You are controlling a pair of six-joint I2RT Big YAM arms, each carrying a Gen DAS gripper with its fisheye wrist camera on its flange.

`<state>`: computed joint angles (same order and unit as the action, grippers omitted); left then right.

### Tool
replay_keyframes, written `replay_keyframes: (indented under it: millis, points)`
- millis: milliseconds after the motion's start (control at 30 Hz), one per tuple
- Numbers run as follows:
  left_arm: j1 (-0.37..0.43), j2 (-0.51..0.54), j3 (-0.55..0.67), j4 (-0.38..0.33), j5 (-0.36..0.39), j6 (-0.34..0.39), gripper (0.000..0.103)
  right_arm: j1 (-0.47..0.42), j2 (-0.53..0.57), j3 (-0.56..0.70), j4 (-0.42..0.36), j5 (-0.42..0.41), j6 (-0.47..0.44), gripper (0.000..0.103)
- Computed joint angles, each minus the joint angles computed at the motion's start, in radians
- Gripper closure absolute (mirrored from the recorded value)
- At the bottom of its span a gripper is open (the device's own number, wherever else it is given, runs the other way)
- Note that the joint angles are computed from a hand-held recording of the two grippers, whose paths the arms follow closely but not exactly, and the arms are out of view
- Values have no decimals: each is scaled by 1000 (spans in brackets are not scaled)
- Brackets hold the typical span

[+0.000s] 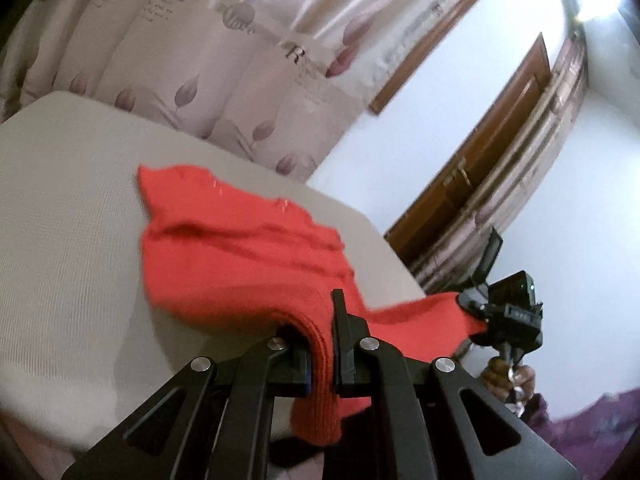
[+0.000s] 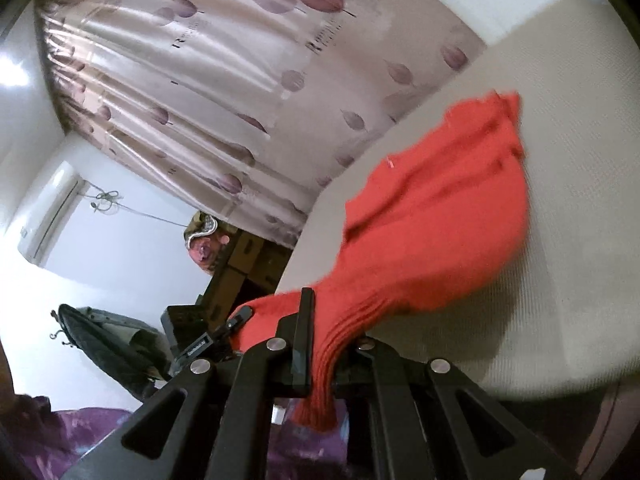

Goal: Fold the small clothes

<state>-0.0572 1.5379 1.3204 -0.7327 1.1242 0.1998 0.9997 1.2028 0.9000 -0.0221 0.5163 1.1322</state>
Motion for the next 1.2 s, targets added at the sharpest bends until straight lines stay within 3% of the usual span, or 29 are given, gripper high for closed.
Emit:
replay_keyframes:
  millis: [133, 200, 333, 400, 467, 700, 767, 833, 867, 900, 967, 1000, 1100, 1200]
  points:
    - [-70, 113, 127, 158, -101, -201, 96, -188, 13, 42, -59, -186, -63, 98]
    - [-98, 181, 197, 193, -157, -255, 96, -280, 42, 66, -82, -272, -82, 97]
    - [-151, 359, 402, 145, -268, -335, 96, -434, 109, 86, -67, -422, -77, 97]
    - [-169, 435, 498, 106, -301, -353, 96, -500, 155, 88, -24, -493, -52, 97]
    - [-186, 501, 580, 82, -358, -355, 96, -547, 198, 103, -13, -533, -47, 97]
    - [-214, 676, 809, -35, -434, -362, 93, -641, 309, 115, 93, -633, 10, 92]
    - [-215, 705, 847, -56, -427, -383, 88, -660, 328, 105, 143, -652, 53, 90]
    - [-213, 726, 876, -51, -402, -420, 74, -674, 337, 80, 219, -652, 88, 82]
    - [-212, 734, 890, -57, -395, -437, 55, -677, 333, 60, 259, -642, 107, 70]
    - [-209, 735, 885, -20, -383, -487, 38, -680, 332, 37, 317, -627, 137, 52]
    - [-205, 703, 820, 115, -400, -578, 27, -682, 332, -26, 494, -576, 203, 33]
    - [-203, 696, 810, 146, -422, -598, 21, -677, 327, -44, 530, -539, 215, 32]
    - [-195, 681, 794, 200, -445, -632, 19, -665, 303, -44, 480, -530, 184, 32]
    - [-188, 668, 796, 144, -481, -553, 19, -630, 266, -35, 380, -521, 111, 32]
